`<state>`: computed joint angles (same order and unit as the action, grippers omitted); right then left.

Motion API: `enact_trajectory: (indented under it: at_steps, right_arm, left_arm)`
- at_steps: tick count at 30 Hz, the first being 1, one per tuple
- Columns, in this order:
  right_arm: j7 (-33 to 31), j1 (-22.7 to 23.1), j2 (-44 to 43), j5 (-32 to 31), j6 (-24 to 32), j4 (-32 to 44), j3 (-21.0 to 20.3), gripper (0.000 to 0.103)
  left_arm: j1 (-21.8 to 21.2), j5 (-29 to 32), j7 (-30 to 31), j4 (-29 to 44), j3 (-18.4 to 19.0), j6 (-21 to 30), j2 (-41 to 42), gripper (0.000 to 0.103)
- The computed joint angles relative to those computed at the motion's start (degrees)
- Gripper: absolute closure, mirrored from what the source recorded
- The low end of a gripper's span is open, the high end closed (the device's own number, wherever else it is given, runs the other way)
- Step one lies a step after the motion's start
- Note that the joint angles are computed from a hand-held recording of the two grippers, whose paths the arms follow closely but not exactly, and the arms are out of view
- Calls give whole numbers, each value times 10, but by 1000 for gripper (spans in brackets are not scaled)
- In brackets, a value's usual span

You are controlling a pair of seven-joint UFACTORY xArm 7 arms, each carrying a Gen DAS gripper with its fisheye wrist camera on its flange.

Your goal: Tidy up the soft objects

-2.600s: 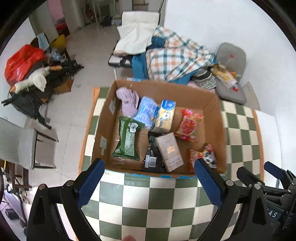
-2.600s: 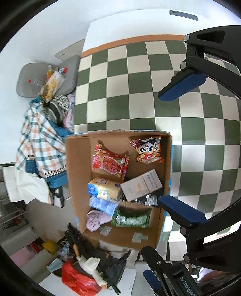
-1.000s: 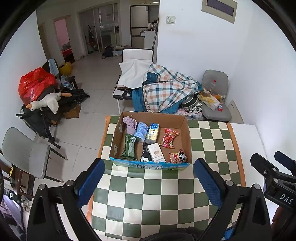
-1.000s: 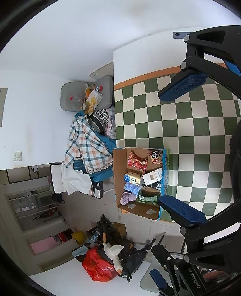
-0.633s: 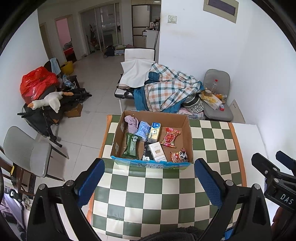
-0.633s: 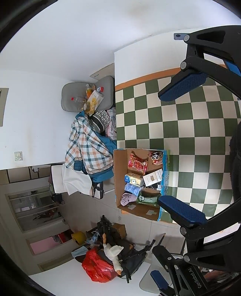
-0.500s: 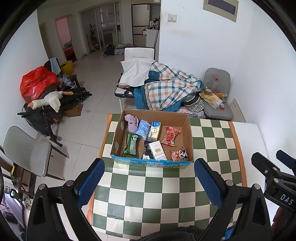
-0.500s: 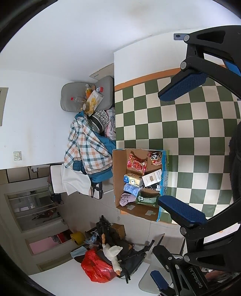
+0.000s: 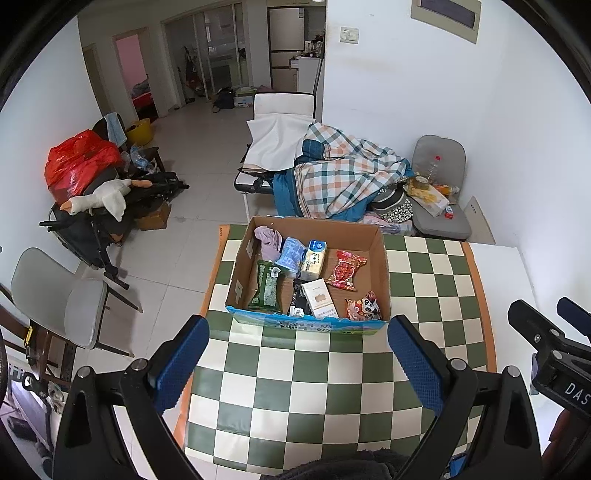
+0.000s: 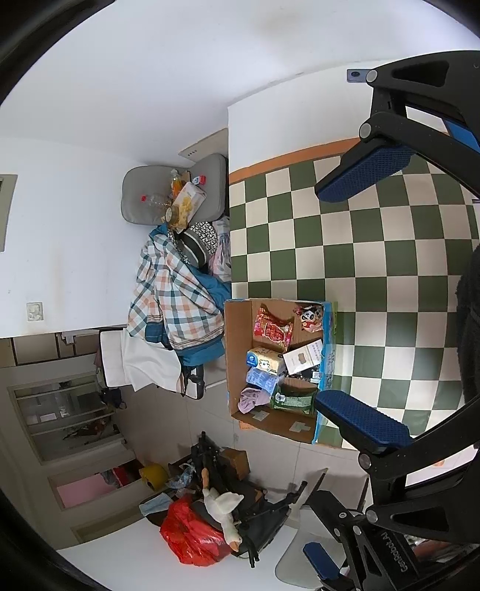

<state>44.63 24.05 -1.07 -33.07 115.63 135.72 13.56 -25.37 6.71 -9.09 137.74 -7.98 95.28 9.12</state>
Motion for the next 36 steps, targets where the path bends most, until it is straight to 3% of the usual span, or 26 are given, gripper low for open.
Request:
enact_trajectory:
  at_steps: [9,13,27,31,36]
  right_arm:
    - [-1,-6,-4,2,-3,-7,3,0]
    - [-5,1,14,-17,8,22,10,0]
    - [-11,43,33,-21,17,54,-28,0]
    - [-11,44,34,-22,18,55,-29,0]
    - [-10,46,34,-24,18,54,-28,0]
  left_arm:
    - [-1,4,6,9,5,-1,4,4]
    - [-12,12,6,59,8,16,34,4]
    - [-28,13,10,121,26,51,66,4]
    - [-26,13,9,49,22,16,27,4]
    - [-23,20,8,33,12,8,21,2]
